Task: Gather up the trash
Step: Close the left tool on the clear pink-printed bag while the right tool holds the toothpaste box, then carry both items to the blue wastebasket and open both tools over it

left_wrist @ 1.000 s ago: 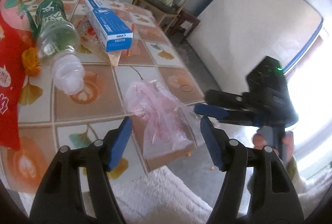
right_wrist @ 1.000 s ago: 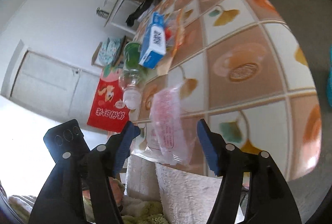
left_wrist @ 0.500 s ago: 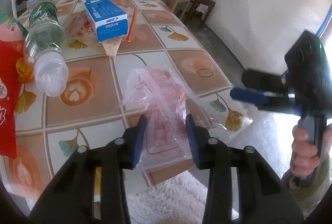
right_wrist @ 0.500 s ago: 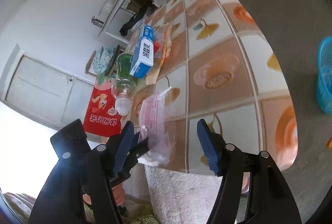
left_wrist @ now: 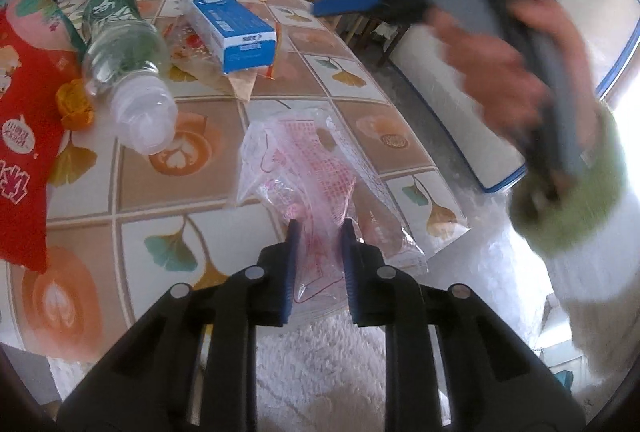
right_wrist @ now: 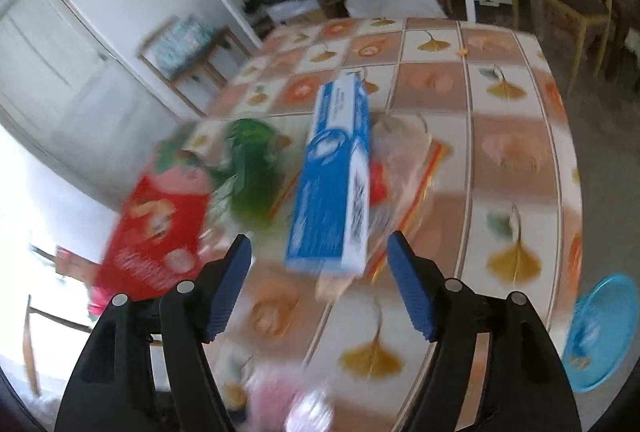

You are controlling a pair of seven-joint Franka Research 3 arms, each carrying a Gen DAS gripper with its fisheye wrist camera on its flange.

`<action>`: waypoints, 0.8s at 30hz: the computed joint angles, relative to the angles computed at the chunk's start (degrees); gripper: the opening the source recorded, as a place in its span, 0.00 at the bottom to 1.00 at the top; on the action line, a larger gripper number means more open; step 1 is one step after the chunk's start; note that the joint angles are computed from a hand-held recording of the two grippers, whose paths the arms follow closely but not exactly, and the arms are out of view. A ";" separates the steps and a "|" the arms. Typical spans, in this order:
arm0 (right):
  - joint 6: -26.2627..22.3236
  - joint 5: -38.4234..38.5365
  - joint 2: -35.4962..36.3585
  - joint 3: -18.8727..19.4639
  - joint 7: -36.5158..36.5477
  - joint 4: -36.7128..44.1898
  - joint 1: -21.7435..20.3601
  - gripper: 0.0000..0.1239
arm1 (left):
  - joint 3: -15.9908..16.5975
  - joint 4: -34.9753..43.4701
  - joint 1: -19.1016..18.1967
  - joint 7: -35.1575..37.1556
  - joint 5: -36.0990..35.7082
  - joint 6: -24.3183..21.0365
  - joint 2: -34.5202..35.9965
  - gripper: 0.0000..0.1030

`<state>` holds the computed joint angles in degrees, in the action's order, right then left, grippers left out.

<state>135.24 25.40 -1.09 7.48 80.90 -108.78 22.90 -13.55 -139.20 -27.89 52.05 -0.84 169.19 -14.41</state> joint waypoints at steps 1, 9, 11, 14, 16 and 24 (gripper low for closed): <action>-1.51 -4.21 2.95 0.43 2.03 3.58 0.30 0.56 | 0.00 -0.27 0.04 -0.10 0.01 0.25 -0.26 0.18; -8.85 -22.16 15.30 -0.37 11.45 18.02 5.04 0.54 | 2.54 -2.81 -2.84 3.24 -2.46 3.29 -2.03 0.18; -9.03 -23.86 15.87 -0.59 11.86 18.37 5.76 0.42 | 3.05 -3.45 -3.47 3.91 -2.91 3.86 -2.41 0.18; -8.28 -25.59 15.65 -0.89 13.26 17.77 6.50 0.39 | 4.42 -4.08 -4.96 5.27 -4.43 4.31 -2.87 0.18; -6.42 -26.32 14.44 -0.97 14.10 16.21 6.69 0.38 | 4.65 -4.17 -5.18 5.63 -4.86 4.60 -2.84 0.18; 0.91 -21.05 6.13 -0.31 13.61 8.64 4.00 0.37 | 2.82 -5.49 -3.18 2.79 -2.20 5.53 -4.75 0.18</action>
